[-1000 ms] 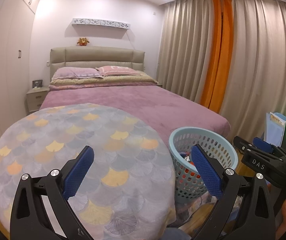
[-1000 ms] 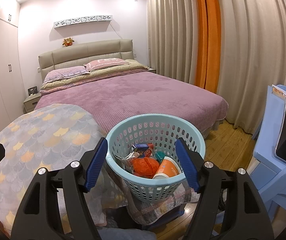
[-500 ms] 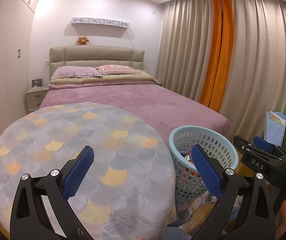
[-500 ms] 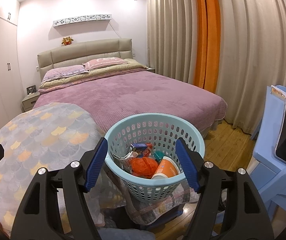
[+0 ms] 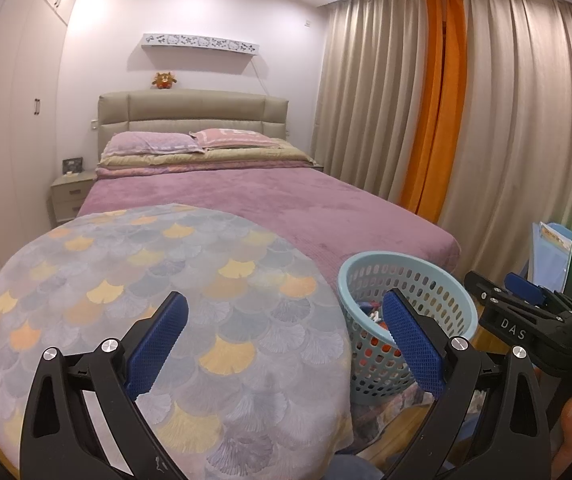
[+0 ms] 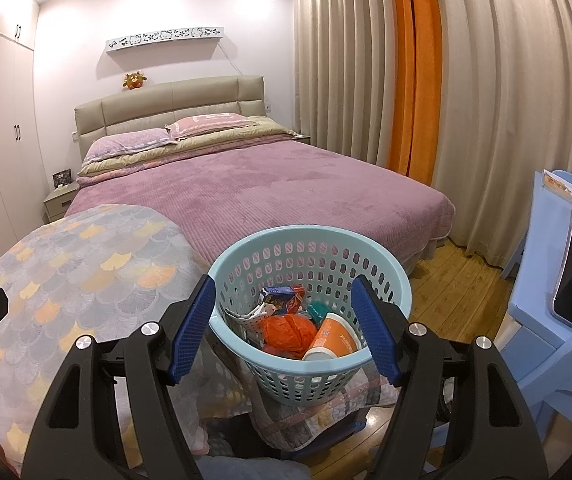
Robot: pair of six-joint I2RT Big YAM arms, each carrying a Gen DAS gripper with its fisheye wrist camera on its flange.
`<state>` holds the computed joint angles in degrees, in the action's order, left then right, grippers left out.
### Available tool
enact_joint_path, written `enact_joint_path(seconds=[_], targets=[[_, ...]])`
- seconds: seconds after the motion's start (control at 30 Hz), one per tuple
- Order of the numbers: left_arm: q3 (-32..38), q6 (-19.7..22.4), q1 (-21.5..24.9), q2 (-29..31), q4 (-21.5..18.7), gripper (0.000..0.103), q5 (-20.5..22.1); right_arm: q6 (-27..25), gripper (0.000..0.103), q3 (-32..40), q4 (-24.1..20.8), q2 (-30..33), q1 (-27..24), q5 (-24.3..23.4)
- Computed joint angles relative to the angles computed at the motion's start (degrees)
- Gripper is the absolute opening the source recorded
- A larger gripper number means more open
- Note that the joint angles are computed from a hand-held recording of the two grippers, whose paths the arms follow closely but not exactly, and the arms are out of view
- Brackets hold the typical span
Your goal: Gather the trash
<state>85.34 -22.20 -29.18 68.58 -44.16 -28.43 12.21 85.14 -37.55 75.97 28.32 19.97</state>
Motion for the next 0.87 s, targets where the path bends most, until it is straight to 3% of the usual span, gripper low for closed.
enact_joint_path(seconds=[0.37,0.5,0.7,0.87], targets=[[1.48,0.44,0.89,0.92,-0.43,0.095,0.96,-0.78,0.067,0.89,0.23,1.05,-0.41,-0.56],[1.33,2.35,0.69,1.01,1.17,0.095,-0.99,-0.77,0.067,1.76,-0.1,1.78,-0.47,-0.54],[2.54,1.45,2.28,2.07,-0.2,0.095,2.61,-0.96,0.067,3.12,-0.55,2.96,-0.44,-0.49],[2.43,1.71,2.69,2.31,0.02,0.095,2.28,-1.12,0.067,4.55,-1.26,4.2,-0.09,-0.41]])
